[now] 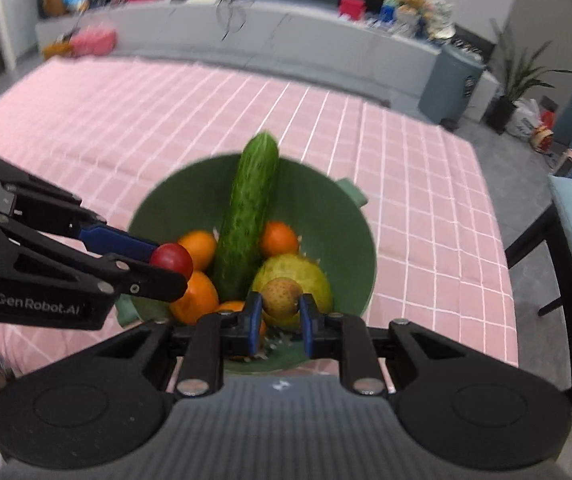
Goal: Organize fruits
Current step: 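Carry the tomato and longan into the colander and open both grippers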
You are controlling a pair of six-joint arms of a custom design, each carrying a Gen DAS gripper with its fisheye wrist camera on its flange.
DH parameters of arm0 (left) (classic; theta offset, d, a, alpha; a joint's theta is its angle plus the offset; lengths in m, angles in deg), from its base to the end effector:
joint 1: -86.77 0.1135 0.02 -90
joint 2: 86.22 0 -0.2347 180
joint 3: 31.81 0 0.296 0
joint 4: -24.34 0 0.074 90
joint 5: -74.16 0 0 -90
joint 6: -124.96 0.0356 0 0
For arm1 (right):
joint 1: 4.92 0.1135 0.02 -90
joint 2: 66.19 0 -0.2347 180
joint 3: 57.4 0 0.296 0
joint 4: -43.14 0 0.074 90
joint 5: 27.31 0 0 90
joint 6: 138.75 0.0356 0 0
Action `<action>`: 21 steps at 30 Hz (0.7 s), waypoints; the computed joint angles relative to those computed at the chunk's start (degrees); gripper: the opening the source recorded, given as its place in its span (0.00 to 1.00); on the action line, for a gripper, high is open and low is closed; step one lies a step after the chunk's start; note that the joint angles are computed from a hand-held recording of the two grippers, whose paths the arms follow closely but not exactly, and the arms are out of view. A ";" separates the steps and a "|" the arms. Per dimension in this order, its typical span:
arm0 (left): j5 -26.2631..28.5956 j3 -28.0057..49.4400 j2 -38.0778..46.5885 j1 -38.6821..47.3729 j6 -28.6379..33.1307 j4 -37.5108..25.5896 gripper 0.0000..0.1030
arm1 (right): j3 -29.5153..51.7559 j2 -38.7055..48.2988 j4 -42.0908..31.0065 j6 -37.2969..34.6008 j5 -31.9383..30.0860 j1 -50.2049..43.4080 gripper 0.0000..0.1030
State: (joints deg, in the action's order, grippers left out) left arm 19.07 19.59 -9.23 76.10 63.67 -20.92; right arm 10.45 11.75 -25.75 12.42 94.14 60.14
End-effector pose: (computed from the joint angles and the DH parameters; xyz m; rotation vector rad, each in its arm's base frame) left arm 0.2596 -0.0696 0.1168 1.0156 2.4247 -0.7458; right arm 0.1359 0.2482 0.1887 -0.0174 2.5667 -0.1059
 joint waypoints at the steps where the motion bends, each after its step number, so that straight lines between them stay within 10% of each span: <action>1: -0.85 0.21 0.63 -0.76 -0.45 0.27 0.31 | -0.02 0.35 0.46 -1.93 -1.45 -1.09 0.15; 21: -6.71 2.60 6.36 -5.48 1.36 0.20 0.32 | -0.18 7.00 5.78 -17.29 -17.17 -10.95 0.16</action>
